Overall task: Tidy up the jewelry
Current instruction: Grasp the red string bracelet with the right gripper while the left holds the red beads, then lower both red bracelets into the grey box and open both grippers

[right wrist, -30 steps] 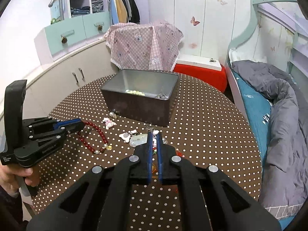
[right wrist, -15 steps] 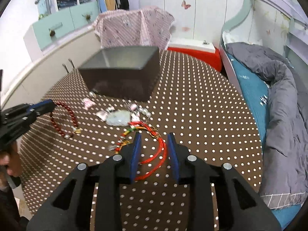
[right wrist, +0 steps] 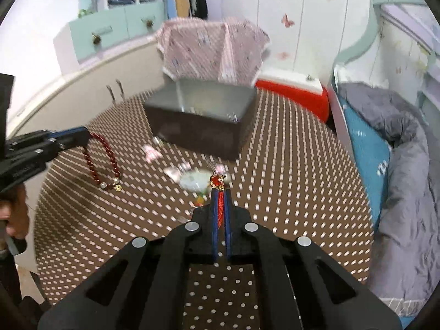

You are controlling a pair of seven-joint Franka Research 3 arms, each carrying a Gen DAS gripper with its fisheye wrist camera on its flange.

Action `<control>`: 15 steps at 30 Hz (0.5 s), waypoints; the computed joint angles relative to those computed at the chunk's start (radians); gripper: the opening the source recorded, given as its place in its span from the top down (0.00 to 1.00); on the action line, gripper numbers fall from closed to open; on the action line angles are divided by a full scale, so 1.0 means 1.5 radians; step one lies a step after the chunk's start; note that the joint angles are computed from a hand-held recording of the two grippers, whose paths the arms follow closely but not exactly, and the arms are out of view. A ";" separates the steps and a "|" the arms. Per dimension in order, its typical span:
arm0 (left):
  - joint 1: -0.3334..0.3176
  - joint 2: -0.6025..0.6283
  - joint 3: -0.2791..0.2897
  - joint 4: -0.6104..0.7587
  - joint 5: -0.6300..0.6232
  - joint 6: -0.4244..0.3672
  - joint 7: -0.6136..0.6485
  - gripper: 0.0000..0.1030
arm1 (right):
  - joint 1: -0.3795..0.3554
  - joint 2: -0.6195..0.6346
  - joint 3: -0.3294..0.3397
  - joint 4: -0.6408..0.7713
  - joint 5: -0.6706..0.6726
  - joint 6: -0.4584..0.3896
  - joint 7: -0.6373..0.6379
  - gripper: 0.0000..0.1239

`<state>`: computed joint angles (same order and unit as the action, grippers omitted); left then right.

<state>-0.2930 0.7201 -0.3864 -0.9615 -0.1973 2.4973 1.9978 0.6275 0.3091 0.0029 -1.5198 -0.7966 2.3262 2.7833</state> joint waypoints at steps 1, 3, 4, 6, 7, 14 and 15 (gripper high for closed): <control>0.002 -0.003 -0.003 -0.001 -0.003 0.003 0.004 0.92 | 0.003 -0.004 -0.001 0.004 -0.008 -0.002 0.000 0.98; 0.008 -0.007 -0.009 -0.002 -0.009 0.008 0.012 0.92 | 0.007 -0.012 0.000 0.009 -0.025 0.003 0.002 0.98; 0.008 -0.007 -0.009 0.003 -0.010 0.008 0.013 0.92 | 0.007 -0.016 0.000 0.007 -0.030 0.007 0.004 0.98; 0.008 -0.014 -0.009 -0.008 -0.012 0.014 0.015 0.92 | 0.004 -0.016 0.003 0.014 -0.032 -0.001 -0.005 0.98; 0.007 -0.013 -0.008 -0.006 -0.011 0.013 0.016 0.92 | 0.003 -0.015 0.004 0.016 -0.029 -0.002 -0.008 0.98; 0.005 -0.001 -0.017 0.026 -0.025 -0.006 0.033 0.92 | 0.005 -0.014 0.004 0.035 -0.048 0.001 -0.003 0.98; 0.000 0.009 -0.016 0.050 -0.024 -0.016 0.033 0.92 | 0.005 -0.015 0.003 0.042 -0.050 -0.002 -0.007 0.98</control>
<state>-0.2937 0.7330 -0.4101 -0.8870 -0.2328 2.4739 2.0470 0.6352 0.2872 0.0080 -1.4569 -0.8709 2.3233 2.7725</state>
